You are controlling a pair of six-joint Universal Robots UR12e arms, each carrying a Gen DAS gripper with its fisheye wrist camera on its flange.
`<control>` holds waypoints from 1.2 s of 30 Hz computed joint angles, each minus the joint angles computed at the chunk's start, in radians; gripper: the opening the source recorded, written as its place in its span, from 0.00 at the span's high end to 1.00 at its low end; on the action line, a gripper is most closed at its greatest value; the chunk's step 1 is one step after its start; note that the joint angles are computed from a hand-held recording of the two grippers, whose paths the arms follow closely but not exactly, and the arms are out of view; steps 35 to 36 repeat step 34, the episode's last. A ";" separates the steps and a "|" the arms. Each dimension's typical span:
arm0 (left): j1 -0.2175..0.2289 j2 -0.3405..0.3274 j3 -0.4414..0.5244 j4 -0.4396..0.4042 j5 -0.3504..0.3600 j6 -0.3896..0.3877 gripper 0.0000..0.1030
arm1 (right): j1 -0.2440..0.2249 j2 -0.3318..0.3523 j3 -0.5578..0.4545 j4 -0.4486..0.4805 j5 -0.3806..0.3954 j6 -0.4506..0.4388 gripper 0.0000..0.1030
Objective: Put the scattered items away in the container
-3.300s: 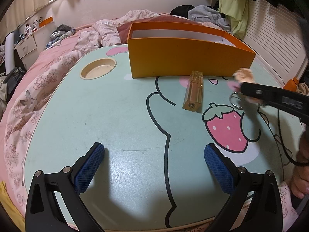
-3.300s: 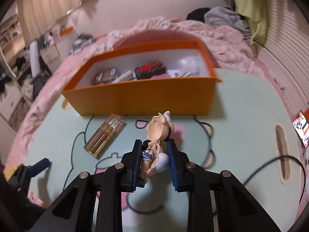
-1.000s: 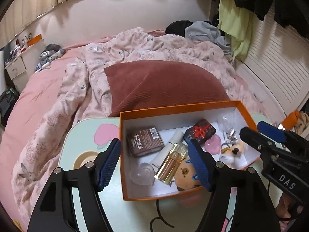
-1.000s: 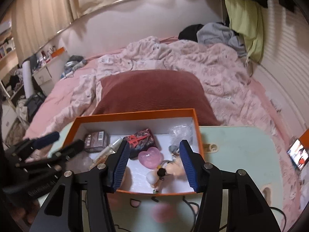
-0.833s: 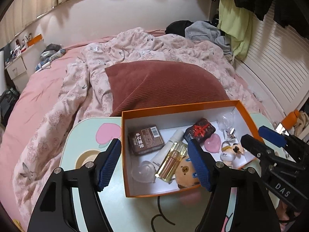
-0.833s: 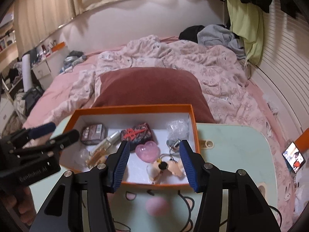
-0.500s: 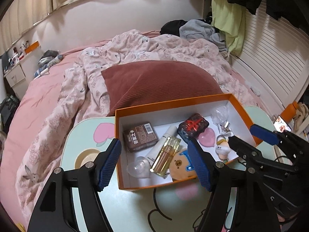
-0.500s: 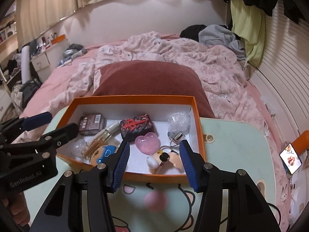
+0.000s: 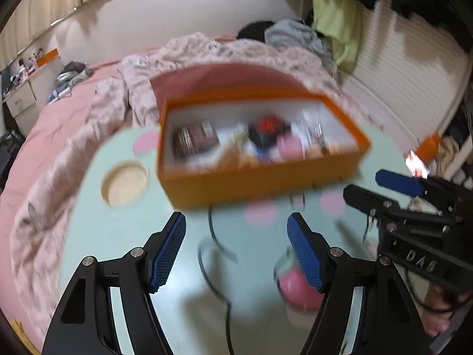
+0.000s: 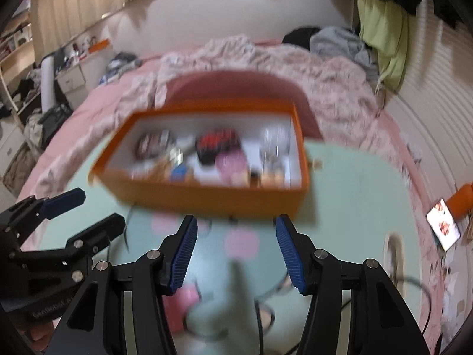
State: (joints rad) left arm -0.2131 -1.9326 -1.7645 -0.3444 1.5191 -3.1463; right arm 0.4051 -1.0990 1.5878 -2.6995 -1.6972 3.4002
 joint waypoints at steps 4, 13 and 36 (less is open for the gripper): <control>-0.020 0.000 -0.048 0.043 0.085 -0.017 0.31 | 0.007 -0.024 0.066 0.006 0.005 0.011 0.46; -0.011 -0.004 -0.077 0.036 0.066 -0.069 0.04 | 0.035 -0.025 0.101 0.008 -0.076 0.041 0.13; -0.008 -0.012 -0.086 0.075 0.059 -0.055 0.00 | 0.031 -0.025 0.105 0.009 -0.082 0.061 0.00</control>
